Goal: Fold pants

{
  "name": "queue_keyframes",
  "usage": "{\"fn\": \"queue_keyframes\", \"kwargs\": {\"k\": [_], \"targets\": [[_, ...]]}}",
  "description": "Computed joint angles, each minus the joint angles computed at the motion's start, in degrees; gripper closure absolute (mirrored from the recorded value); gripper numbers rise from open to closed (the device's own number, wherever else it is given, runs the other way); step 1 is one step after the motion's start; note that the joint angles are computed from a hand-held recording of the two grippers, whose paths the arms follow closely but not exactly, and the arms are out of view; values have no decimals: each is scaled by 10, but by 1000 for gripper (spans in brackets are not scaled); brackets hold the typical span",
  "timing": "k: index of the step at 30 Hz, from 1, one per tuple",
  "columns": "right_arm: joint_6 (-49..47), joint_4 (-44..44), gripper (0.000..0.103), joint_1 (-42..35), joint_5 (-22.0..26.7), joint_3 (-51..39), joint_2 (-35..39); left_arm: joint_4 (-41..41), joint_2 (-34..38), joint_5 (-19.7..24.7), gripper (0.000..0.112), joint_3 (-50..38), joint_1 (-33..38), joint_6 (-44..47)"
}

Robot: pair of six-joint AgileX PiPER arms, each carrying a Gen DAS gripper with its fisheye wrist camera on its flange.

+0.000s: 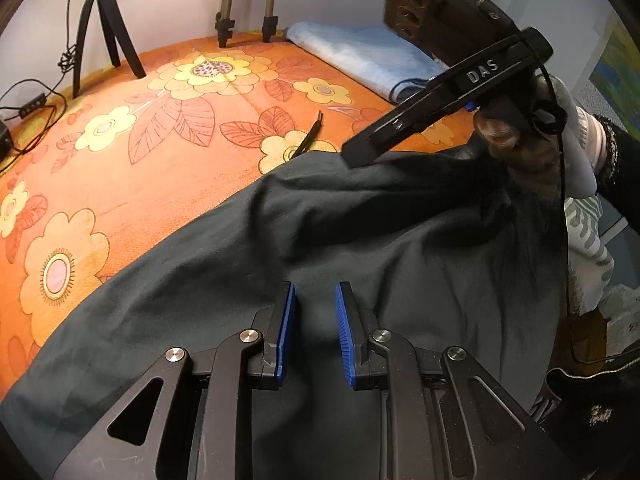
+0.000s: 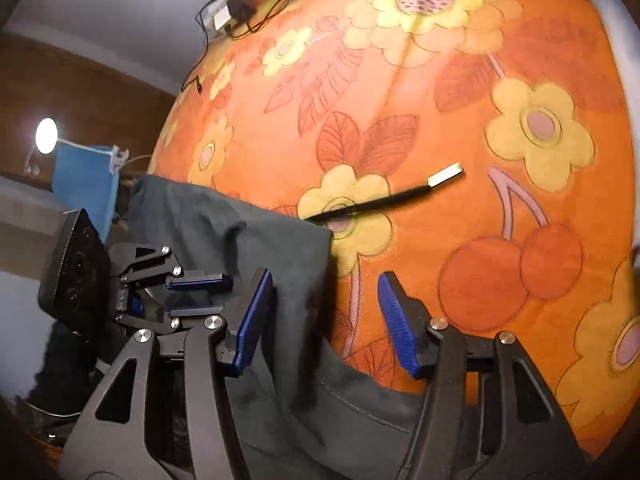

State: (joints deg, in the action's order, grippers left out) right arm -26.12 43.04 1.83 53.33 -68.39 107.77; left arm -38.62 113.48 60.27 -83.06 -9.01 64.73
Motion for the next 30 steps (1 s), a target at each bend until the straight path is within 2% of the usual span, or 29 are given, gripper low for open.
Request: {"fn": "queue_keyframes", "kwargs": {"k": [1,3,5,8,11,13,18,21,24,28,30], "targets": [[2,5,50,4,-4,-1,2,-1,-2,0,93,2,1,1],[4,17,81,14,1,-6,14,-1,-2,1,93,2,1,1],[28,-21,92,53,-38,5,4,2,-7,0,93,5,2,1],[46,-74,96,96,-103,26,-40,-6,-30,1,93,27,20,26],[64,-156,97,125,-166,34,-90,-7,-37,7,86,32,41,30],[83,-202,97,130,-165,5,-77,-1,-34,6,86,31,53,23],[233,-388,95,170,-152,-51,-9,-11,-29,9,86,33,89,7],[254,-400,84,164,-164,-41,-12,-18,-46,6,86,47,113,12],[283,-421,71,167,-179,-19,-46,-26,-62,6,86,58,151,15],[322,-438,68,178,-186,1,-95,-38,-79,11,76,67,223,8],[345,-455,63,195,-188,13,-123,-40,-90,8,75,81,255,7]]}}
